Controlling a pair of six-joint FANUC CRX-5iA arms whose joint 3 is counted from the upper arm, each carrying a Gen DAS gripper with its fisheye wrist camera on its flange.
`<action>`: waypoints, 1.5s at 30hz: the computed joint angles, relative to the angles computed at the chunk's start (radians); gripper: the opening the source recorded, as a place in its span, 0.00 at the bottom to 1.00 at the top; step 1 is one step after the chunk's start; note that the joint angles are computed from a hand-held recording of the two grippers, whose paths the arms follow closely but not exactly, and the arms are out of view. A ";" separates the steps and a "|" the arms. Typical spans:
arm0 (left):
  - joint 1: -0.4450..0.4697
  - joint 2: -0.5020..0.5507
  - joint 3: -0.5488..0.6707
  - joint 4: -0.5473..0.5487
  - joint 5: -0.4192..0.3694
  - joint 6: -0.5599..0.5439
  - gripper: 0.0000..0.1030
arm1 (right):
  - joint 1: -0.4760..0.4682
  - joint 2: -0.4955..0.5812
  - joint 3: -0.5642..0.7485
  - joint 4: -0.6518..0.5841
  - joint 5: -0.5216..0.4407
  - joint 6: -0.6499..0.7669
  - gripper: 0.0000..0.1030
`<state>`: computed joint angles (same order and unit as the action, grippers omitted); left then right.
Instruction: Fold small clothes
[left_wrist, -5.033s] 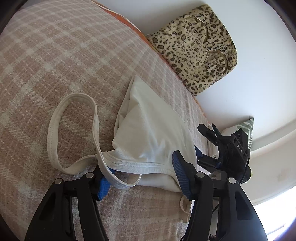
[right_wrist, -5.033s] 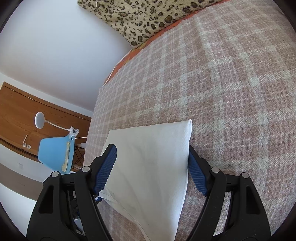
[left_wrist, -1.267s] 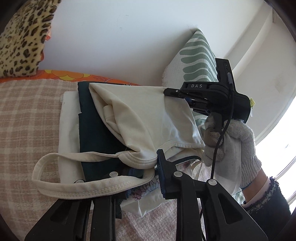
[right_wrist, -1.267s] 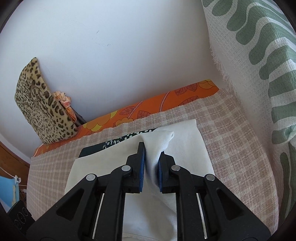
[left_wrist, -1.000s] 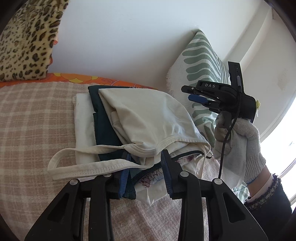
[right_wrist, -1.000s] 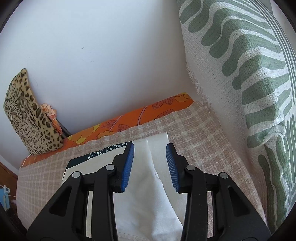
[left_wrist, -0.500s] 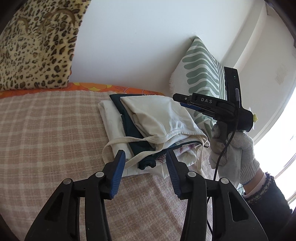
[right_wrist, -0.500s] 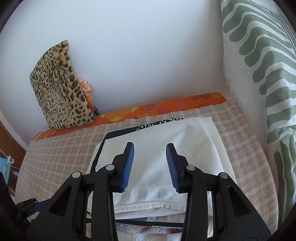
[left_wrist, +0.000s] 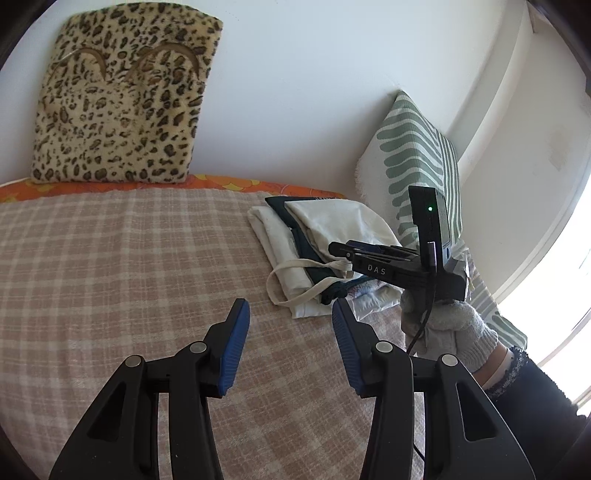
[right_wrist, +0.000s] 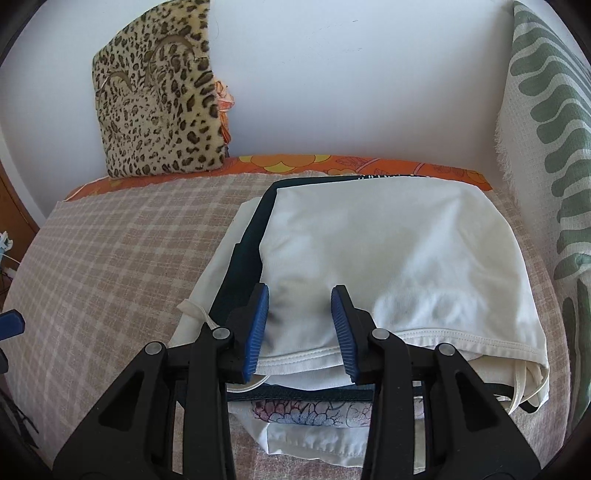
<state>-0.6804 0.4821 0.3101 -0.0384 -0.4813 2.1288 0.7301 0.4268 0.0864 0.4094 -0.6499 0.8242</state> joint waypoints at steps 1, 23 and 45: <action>0.000 -0.010 -0.006 -0.009 -0.005 0.005 0.44 | 0.010 0.001 -0.006 0.029 -0.015 -0.011 0.37; -0.078 -0.204 -0.083 -0.338 -0.095 0.155 0.78 | 0.133 -0.192 -0.165 0.193 -0.039 -0.394 0.53; -0.123 -0.308 -0.198 -0.501 -0.107 0.217 0.83 | 0.371 -0.275 -0.281 0.540 -0.320 -0.905 0.93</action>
<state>-0.8036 0.1745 0.1117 -0.5394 -0.5882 2.3460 1.1007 0.1522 -0.1947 0.9489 -0.9700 -0.0803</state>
